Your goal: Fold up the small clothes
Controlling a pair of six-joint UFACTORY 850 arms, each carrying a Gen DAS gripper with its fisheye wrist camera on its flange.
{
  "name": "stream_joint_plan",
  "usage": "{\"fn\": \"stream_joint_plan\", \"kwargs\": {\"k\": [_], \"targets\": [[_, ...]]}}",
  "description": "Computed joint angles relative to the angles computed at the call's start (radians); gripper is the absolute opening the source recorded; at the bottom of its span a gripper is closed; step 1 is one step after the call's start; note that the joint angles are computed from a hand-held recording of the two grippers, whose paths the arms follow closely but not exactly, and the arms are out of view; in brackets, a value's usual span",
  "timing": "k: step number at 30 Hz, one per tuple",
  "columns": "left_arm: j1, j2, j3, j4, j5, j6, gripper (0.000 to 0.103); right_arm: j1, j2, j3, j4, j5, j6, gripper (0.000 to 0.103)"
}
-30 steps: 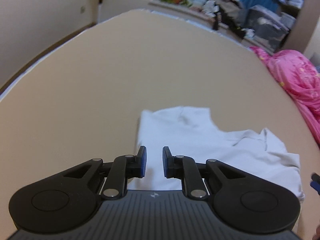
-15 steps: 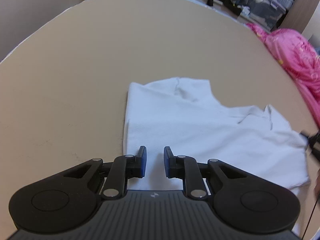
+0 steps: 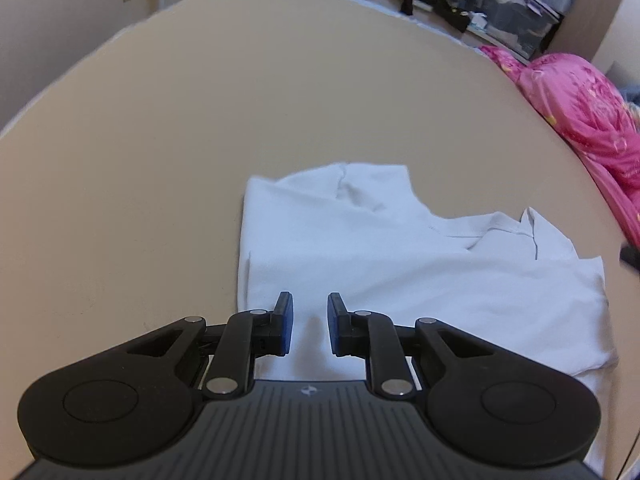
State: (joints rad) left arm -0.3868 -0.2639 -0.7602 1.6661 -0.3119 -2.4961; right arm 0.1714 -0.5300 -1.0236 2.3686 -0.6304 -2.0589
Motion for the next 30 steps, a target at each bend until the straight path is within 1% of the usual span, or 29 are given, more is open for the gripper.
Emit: {"fn": "stream_joint_plan", "kwargs": {"k": [1, 2, 3, 4, 5, 6, 7, 8, 9, 10, 11, 12, 13, 14, 15, 16, 17, 18, 19, 21, 23, 25, 27, 28, 30], "targets": [[0.012, -0.009, -0.001, -0.038, 0.026, 0.034, 0.02, 0.005, 0.015, 0.011, -0.078, 0.016, 0.038, 0.018], [0.024, -0.022, -0.004, -0.09, 0.055, 0.089, 0.019, 0.014, 0.025, 0.016, -0.15, 0.067, 0.093, 0.021], [0.025, -0.017, 0.001, -0.099, 0.06, 0.102, 0.019, 0.026, 0.026, 0.012, -0.244, 0.148, 0.181, 0.022], [0.023, -0.007, 0.007, -0.086, 0.056, 0.089, 0.019, 0.042, 0.023, 0.012, -0.302, 0.242, 0.244, 0.017], [0.018, 0.006, 0.013, -0.078, 0.049, 0.081, 0.019, 0.046, 0.022, 0.027, -0.319, 0.296, 0.283, 0.011], [0.011, 0.028, 0.027, -0.028, 0.04, 0.03, 0.021, 0.041, 0.039, 0.053, -0.294, 0.307, 0.291, 0.008], [0.005, 0.048, 0.046, 0.053, 0.032, -0.054, 0.021, 0.033, 0.063, 0.089, -0.23, 0.279, 0.257, 0.009], [0.001, 0.062, 0.06, 0.093, 0.027, -0.097, 0.025, 0.032, 0.084, 0.118, -0.154, 0.258, 0.181, 0.009], [-0.003, 0.061, 0.062, 0.092, 0.026, -0.097, 0.026, 0.035, 0.104, 0.141, -0.074, 0.249, 0.076, 0.011], [-0.001, 0.045, 0.06, 0.049, 0.035, -0.056, 0.026, 0.043, 0.115, 0.153, -0.001, 0.281, -0.028, 0.011], [0.003, 0.03, 0.059, -0.03, 0.052, 0.019, 0.025, 0.05, 0.103, 0.141, 0.07, 0.354, -0.102, 0.013], [0.001, 0.029, 0.066, -0.074, 0.05, 0.052, 0.026, 0.048, 0.093, 0.143, 0.143, 0.416, -0.134, 0.033], [-0.008, 0.046, 0.08, -0.076, 0.037, 0.047, 0.026, 0.038, 0.096, 0.159, 0.213, 0.436, -0.124, 0.037], [-0.018, 0.07, 0.092, -0.092, 0.03, 0.065, 0.026, 0.022, 0.119, 0.193, 0.262, 0.413, -0.091, 0.034], [-0.033, 0.102, 0.109, -0.093, 0.015, 0.074, 0.026, 0.013, 0.155, 0.225, 0.318, 0.415, -0.099, 0.034], [-0.051, 0.137, 0.127, -0.101, -0.005, 0.092, 0.026, 0.008, 0.203, 0.265, 0.369, 0.39, -0.149, 0.034], [-0.068, 0.167, 0.139, -0.146, -0.023, 0.145, 0.026, 0.009, 0.256, 0.315, 0.427, 0.343, -0.231, 0.034], [-0.087, 0.205, 0.154, -0.211, -0.044, 0.207, 0.026, 0.012, 0.311, 0.36, 0.449, 0.31, -0.275, 0.034], [-0.107, 0.239, 0.169, -0.247, -0.062, 0.227, 0.026, 0.013, 0.365, 0.405, 0.448, 0.274, -0.289, 0.034], [-0.16, 0.323, 0.211, -0.295, -0.102, 0.238, 0.026, -0.002, 0.471, 0.497, 0.358, 0.193, -0.242, 0.034], [-0.255, 0.387, 0.238, -0.371, -0.186, 0.268, 0.026, 0.0, 0.567, 0.583, 0.348, 0.146, -0.264, 0.034], [-0.363, 0.436, 0.269, -0.412, -0.272, 0.257, 0.026, -0.012, 0.655, 0.662, 0.318, 0.124, -0.282, 0.035], [-0.484, 0.459, 0.297, -0.439, -0.356, 0.221, 0.027, -0.033, 0.738, 0.735, 0.267, 0.128, -0.277, 0.035], [-0.54, 0.465, 0.313, -0.456, -0.39, 0.207, 0.027, -0.028, 0.771, 0.753, 0.243, 0.148, -0.261, 0.035], [-0.63, 0.446, 0.323, -0.508, -0.436, 0.194, 0.027, -0.066, 0.837, 0.814, 0.124, 0.163, -0.2, 0.035]]}}
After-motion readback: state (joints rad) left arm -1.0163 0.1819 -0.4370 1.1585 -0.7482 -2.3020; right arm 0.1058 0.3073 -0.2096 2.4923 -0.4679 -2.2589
